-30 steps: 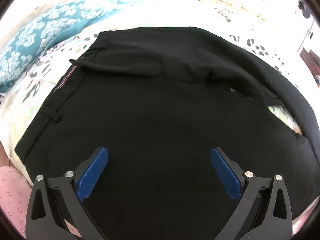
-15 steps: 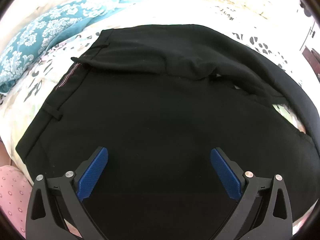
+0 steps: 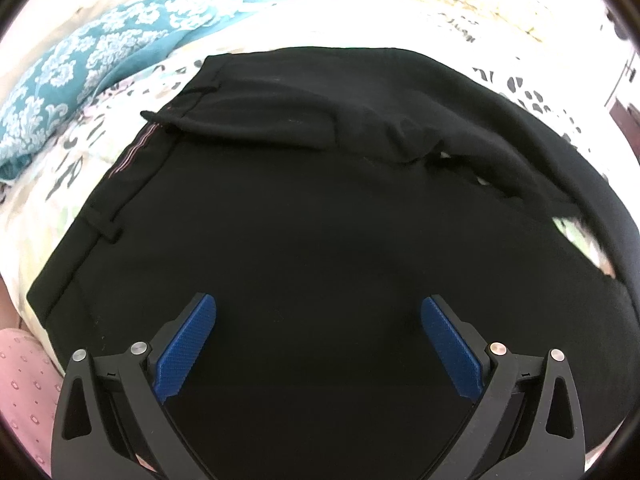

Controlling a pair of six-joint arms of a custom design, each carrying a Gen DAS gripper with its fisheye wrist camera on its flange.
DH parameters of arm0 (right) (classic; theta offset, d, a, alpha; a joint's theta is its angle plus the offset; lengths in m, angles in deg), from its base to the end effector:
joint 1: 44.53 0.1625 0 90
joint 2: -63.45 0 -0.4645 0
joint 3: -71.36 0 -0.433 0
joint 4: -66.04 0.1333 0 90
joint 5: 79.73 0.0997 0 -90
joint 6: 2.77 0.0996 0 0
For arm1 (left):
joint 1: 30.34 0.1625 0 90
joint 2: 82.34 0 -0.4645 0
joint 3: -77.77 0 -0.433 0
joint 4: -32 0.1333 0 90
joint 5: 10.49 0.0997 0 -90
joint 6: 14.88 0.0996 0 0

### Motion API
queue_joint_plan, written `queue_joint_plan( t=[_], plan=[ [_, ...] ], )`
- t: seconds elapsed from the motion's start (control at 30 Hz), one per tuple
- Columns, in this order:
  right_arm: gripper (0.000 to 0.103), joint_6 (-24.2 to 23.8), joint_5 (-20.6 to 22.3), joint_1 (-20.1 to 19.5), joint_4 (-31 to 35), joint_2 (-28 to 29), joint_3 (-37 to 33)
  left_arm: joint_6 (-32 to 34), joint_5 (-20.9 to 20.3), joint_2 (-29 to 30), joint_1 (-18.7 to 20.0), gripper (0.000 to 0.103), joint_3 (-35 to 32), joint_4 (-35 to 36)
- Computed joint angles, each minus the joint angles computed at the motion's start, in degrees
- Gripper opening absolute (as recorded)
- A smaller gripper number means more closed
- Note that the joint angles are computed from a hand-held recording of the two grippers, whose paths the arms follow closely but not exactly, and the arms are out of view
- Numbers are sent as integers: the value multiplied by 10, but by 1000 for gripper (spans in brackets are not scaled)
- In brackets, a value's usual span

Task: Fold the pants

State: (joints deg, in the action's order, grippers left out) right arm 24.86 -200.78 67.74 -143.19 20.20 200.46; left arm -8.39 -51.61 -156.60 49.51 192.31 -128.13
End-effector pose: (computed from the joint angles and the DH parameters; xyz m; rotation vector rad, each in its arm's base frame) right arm 0.2653 -0.4315 0.0325 -0.3513 -2.6900 1.0517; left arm 0.1037 -0.6031 0.3225 0.0555 2.2492 -0.6275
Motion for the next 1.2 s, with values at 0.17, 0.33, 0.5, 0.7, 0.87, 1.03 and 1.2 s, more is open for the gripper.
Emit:
queue_joint_plan(
  t=[0.17, 0.33, 0.5, 0.7, 0.87, 1.03, 1.2],
  plan=[
    [85, 48, 20, -48, -47, -2, 19, 15, 9, 0, -2, 103, 6, -7],
    [86, 44, -83, -40, -42, -19, 14, 28, 19, 5, -3, 103, 9, -19],
    [85, 87, -106, -57, -77, -27, 29, 40, 28, 11, -6, 103, 14, -38],
    [29, 90, -130, -55, -28, -39, 23, -9, -19, -21, -12, 102, 2, 85],
    [15, 6, -156, -31, -70, -33, 9, -63, -132, -17, -16, 102, -69, 181],
    [9, -78, -171, -5, -98, -35, -6, -100, -216, 78, -16, 102, -235, 243],
    [8, -125, -175, 18, -137, -38, -6, -208, -198, 194, 0, 102, -399, 347]
  ],
)
